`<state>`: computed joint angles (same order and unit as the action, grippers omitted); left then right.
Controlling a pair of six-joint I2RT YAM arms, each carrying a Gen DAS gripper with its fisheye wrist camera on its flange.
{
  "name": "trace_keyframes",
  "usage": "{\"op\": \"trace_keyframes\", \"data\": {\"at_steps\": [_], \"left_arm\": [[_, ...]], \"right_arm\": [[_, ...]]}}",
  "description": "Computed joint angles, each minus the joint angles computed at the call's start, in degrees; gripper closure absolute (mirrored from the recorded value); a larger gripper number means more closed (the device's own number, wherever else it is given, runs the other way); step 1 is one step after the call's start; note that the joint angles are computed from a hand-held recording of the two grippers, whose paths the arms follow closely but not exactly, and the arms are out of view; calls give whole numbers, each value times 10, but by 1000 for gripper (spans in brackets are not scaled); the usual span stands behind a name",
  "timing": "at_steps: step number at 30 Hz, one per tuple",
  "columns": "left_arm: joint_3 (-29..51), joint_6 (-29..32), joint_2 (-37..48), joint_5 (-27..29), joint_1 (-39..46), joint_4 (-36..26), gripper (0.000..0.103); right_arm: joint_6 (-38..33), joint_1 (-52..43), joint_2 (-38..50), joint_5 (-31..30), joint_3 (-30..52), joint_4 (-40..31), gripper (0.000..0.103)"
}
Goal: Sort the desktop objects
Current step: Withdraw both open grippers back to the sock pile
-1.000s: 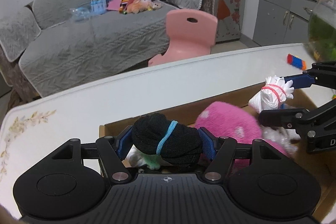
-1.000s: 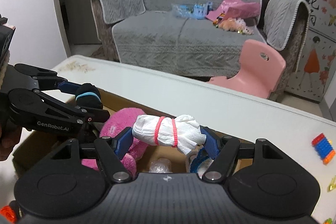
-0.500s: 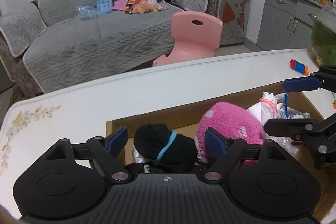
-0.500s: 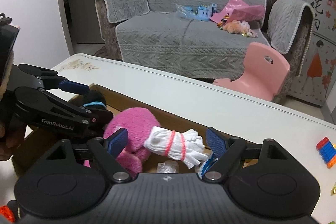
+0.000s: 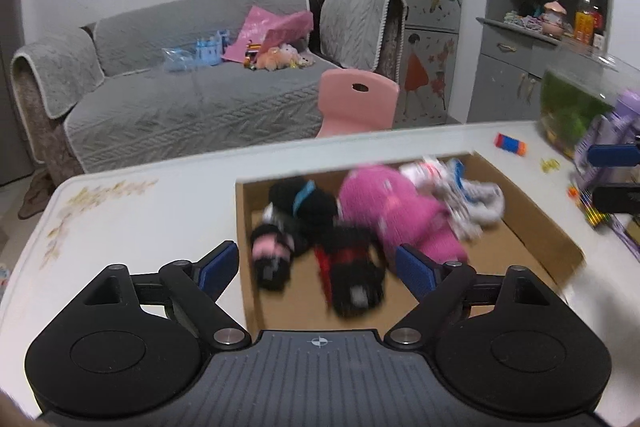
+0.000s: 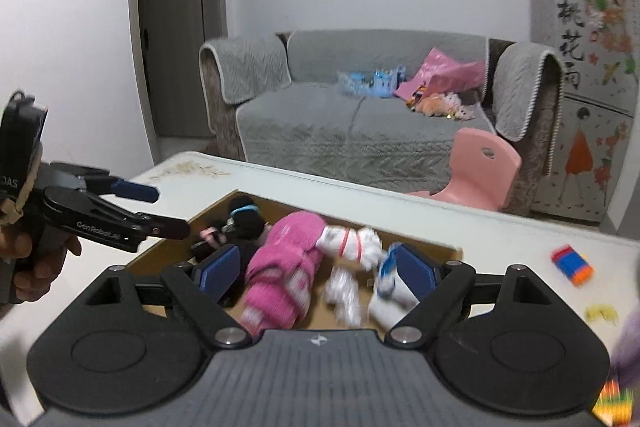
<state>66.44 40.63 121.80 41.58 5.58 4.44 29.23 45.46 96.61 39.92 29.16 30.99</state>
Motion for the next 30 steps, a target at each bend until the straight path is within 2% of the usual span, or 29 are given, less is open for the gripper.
{"op": "trace_keyframes", "data": {"at_steps": [3,7,8,11,14,19,22,30], "left_arm": [[-79,42,-29,21,43,30,12],[-148,107,-42,52,105,16,11],[-167,120,-45,52,113,24,10],[-210,155,-54,48,125,46,10],[-232,156,-58,41,121,67,10],[-232,142,-51,32,113,69,10],[-235,146,-45,33,114,68,10],[-243,150,-45,27,97,64,10]], "right_arm": [[68,87,0,74,-32,-10,16],[166,156,29,124,-28,-58,14],[194,170,41,129,-22,-71,14],[222,185,84,119,-1,-64,14],[220,200,136,114,35,-45,12],[152,210,210,97,98,-11,11],[127,202,233,77,102,35,10],[106,182,248,62,111,53,10]]}}
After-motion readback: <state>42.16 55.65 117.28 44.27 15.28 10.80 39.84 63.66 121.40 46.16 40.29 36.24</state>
